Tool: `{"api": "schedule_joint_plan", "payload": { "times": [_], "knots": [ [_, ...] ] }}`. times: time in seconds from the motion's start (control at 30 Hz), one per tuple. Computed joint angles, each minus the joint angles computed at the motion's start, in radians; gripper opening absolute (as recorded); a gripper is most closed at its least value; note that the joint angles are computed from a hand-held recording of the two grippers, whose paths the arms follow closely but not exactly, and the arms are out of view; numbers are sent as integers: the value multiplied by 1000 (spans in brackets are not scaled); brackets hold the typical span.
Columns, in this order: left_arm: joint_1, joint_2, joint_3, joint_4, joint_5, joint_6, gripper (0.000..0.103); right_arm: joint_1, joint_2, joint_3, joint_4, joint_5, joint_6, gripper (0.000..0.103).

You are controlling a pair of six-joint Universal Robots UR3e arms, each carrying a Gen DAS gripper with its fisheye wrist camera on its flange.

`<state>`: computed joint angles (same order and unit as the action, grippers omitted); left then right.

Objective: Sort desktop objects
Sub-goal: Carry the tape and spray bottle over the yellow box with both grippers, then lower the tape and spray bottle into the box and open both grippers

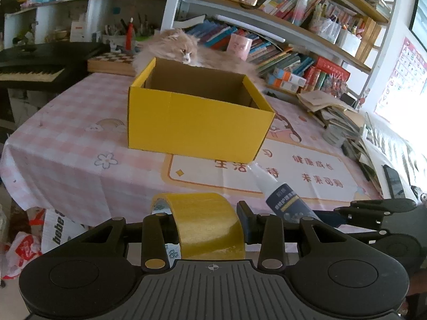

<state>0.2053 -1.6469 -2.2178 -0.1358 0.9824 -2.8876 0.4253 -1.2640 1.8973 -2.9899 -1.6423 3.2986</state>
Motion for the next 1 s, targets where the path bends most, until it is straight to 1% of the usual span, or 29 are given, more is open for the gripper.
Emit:
{"api": "schedule_joint_plan", "payload": {
  "times": [0.13, 0.27, 0.37, 0.5, 0.63, 0.73, 0.83, 0.9, 1.0],
  "knots": [
    [3, -21, 24, 23, -1, -7, 38, -7, 25, -47, -1, 21, -4, 30],
    [-10, -69, 88, 73, 9, -63, 38, -39, 35, -122, 34, 71, -38, 30],
    [-32, -126, 175, 96, 14, -107, 38, -65, 50, -192, 55, 88, -78, 30],
    [-80, -219, 325, 113, 45, -138, 38, -108, 102, -305, 59, 112, -108, 30],
    [-122, -331, 506, 125, 84, -197, 38, -144, 193, -478, 88, 145, -150, 30],
    [-151, -426, 670, 98, 125, -228, 38, -166, 286, -638, 122, 170, -192, 30],
    [-184, -527, 863, 42, 187, -253, 38, -188, 396, -822, 186, 185, -216, 30],
    [-204, -592, 984, 1, 228, -259, 38, -206, 479, -967, 261, 201, -218, 30],
    [-238, -721, 1221, -115, 283, -272, 38, -222, 606, -1181, 374, 213, -250, 30]
  ]
}}
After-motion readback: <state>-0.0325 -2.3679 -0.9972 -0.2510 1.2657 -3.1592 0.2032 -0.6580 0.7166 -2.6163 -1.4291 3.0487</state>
